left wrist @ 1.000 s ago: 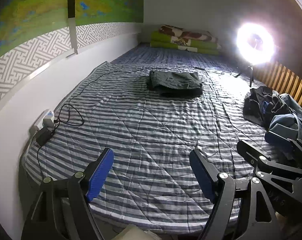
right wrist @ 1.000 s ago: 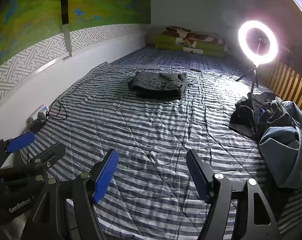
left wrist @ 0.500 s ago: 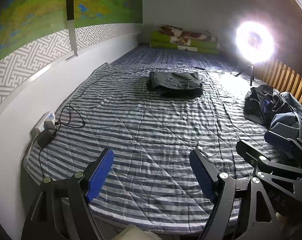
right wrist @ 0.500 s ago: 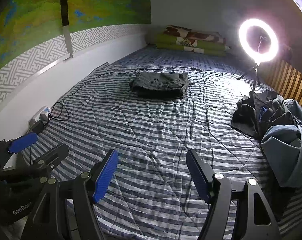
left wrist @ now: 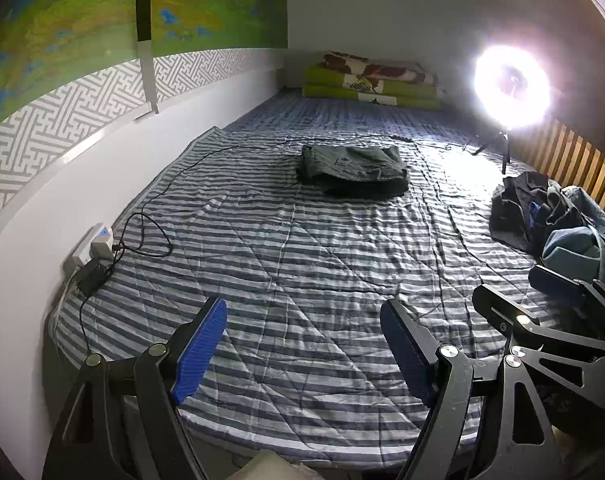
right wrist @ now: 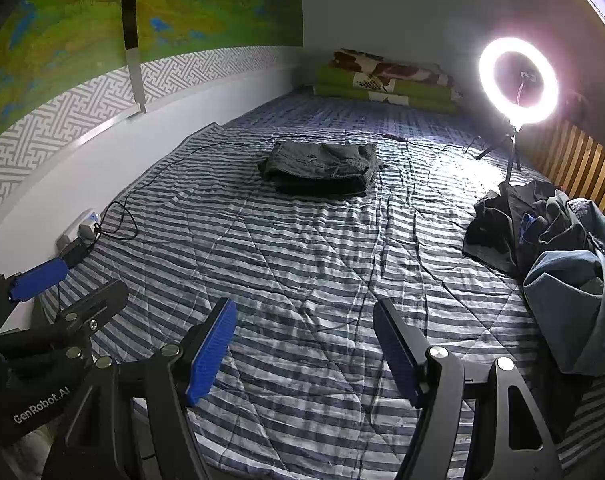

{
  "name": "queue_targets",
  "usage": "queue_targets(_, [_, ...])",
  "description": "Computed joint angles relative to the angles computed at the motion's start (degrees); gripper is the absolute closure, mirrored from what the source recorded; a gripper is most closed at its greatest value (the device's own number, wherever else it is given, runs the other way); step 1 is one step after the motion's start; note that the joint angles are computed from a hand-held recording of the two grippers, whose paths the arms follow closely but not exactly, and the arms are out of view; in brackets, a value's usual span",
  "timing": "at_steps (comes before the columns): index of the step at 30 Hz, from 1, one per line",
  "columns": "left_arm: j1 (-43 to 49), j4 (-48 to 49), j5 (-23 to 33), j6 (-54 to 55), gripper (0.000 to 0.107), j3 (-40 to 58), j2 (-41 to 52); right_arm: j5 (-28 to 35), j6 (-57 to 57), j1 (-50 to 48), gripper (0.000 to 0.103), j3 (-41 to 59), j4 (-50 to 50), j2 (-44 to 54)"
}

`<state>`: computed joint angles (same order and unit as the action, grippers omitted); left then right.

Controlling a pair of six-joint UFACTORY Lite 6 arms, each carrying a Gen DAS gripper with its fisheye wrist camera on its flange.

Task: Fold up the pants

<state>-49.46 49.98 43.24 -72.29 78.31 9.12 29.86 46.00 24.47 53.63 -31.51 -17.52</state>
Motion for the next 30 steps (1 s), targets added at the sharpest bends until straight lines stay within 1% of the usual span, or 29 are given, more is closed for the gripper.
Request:
queue_targets(19, [0.4,0.2,-0.4,0.2,0.023,-0.8,-0.3,-0.3,-0.9,-0.1,0.036,-0.4,0.6,-0.2])
queue_targets(30, [0.3,1.5,0.3,-1.0,0.022,-1.2,-0.5,-0.2,-0.8,0.2,0.036,-0.5,0.7,-0.2])
